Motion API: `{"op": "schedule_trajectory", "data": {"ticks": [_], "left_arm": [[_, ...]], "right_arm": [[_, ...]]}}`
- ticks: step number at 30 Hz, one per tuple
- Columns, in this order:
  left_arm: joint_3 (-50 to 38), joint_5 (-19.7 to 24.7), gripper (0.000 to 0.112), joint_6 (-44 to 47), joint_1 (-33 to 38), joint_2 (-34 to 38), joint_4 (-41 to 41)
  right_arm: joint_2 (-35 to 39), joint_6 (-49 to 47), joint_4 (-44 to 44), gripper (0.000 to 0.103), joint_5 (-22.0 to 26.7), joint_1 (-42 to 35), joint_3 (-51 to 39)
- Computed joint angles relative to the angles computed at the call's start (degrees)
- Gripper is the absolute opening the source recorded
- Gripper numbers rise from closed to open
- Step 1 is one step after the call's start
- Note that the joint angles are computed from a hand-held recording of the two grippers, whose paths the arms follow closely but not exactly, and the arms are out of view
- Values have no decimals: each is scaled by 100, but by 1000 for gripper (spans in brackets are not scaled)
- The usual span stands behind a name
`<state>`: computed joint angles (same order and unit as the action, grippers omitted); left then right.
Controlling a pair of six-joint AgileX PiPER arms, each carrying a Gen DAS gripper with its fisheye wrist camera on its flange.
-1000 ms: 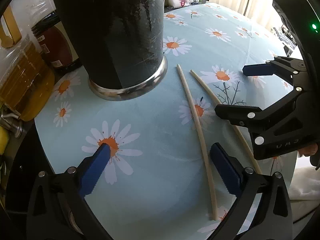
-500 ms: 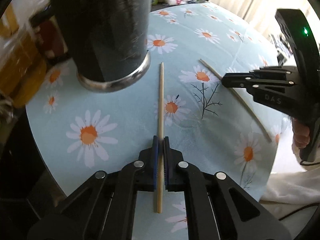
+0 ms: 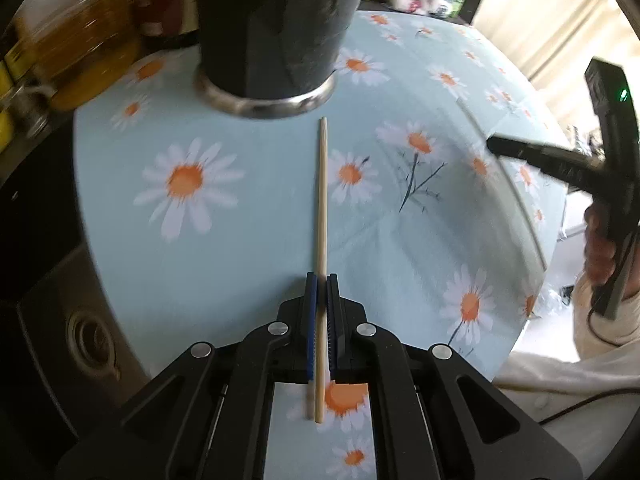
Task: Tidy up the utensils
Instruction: 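Lift both chopsticks upright and carry them above the black holder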
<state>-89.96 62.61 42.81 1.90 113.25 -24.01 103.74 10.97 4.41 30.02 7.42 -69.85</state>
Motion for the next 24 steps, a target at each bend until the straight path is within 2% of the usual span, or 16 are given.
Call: {"op": "schedule_trajectory", "data": {"ticks": [8, 10, 12, 13, 18, 24], "left_arm": [[1262, -839, 5, -1241, 67, -1157, 292], [1629, -1256, 5, -1846, 5, -1593, 612], [1753, -1486, 5, -2269, -28, -1819, 863], [1860, -1674, 5, -2709, -99, -2031, 1210], [1822, -1851, 5, -4101, -365, -2489, 2196], [1375, -1577, 5, -5384, -749, -2686, 3265]], "right_arm": [[209, -2403, 1329, 5, 625, -501, -853], [263, -2922, 1624, 5, 723, -573, -1052], [321, -3308, 1806, 5, 773, -611, -1240], [355, -3562, 1915, 5, 761, -632, -1360], [568, -4369, 2473, 5, 1090, -780, -2052], [837, -5028, 2869, 5, 1492, -931, -3051]]}}
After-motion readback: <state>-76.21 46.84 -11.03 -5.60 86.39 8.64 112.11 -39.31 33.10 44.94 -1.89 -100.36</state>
